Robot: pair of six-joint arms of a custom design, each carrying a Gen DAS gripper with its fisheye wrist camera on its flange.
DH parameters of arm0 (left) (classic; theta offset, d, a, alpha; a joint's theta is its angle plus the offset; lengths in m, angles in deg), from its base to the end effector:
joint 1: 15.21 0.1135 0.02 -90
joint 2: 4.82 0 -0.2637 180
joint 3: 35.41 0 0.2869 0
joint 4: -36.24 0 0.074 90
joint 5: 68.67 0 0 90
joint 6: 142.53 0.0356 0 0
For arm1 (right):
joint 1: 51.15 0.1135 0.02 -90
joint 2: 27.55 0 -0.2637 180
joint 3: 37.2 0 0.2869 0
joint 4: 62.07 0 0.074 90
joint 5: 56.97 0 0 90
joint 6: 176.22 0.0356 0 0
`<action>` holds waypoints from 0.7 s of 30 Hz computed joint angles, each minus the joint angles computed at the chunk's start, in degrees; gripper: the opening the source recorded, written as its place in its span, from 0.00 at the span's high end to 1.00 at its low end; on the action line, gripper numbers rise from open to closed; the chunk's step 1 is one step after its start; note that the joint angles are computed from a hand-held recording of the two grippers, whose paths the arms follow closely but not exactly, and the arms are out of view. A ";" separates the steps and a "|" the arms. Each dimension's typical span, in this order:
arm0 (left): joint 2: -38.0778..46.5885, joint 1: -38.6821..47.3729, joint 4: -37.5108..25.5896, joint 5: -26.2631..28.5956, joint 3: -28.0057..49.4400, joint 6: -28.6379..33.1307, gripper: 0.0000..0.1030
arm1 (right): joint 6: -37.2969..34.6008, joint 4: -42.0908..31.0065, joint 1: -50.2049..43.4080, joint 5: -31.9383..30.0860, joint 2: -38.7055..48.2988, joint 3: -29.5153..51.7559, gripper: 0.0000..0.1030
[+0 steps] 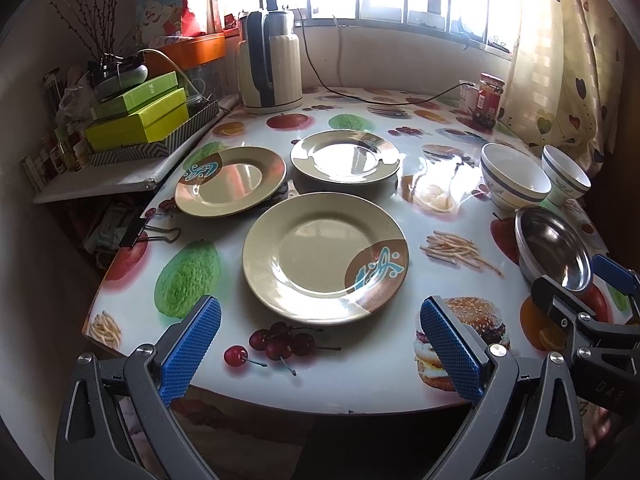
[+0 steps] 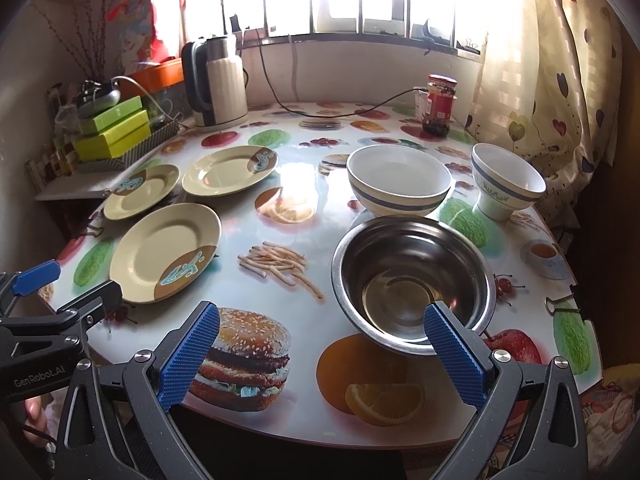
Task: Organize plates and bowls
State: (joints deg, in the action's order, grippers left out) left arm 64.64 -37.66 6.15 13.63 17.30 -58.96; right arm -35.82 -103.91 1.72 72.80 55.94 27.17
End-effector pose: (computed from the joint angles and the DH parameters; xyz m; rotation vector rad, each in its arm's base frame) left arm 0.2578 -0.1014 0.1980 0.2688 2.3650 -0.0796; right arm 0.2055 0.2337 0.1929 0.1657 2.3022 -0.0492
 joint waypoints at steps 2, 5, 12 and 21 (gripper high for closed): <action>0.22 1.49 0.29 1.11 0.47 0.38 0.02 | -1.99 1.03 -0.62 0.10 -0.34 0.73 0.00; 0.73 4.93 0.53 3.88 1.64 1.15 0.05 | -6.42 3.60 -1.32 0.82 -0.71 1.90 0.00; 4.71 13.87 0.20 8.06 6.96 2.91 0.12 | -14.79 7.60 -4.76 -4.27 4.67 10.22 0.00; 15.06 23.59 -0.36 12.98 17.07 4.66 0.26 | -21.68 9.38 -10.35 -17.39 18.61 27.36 0.16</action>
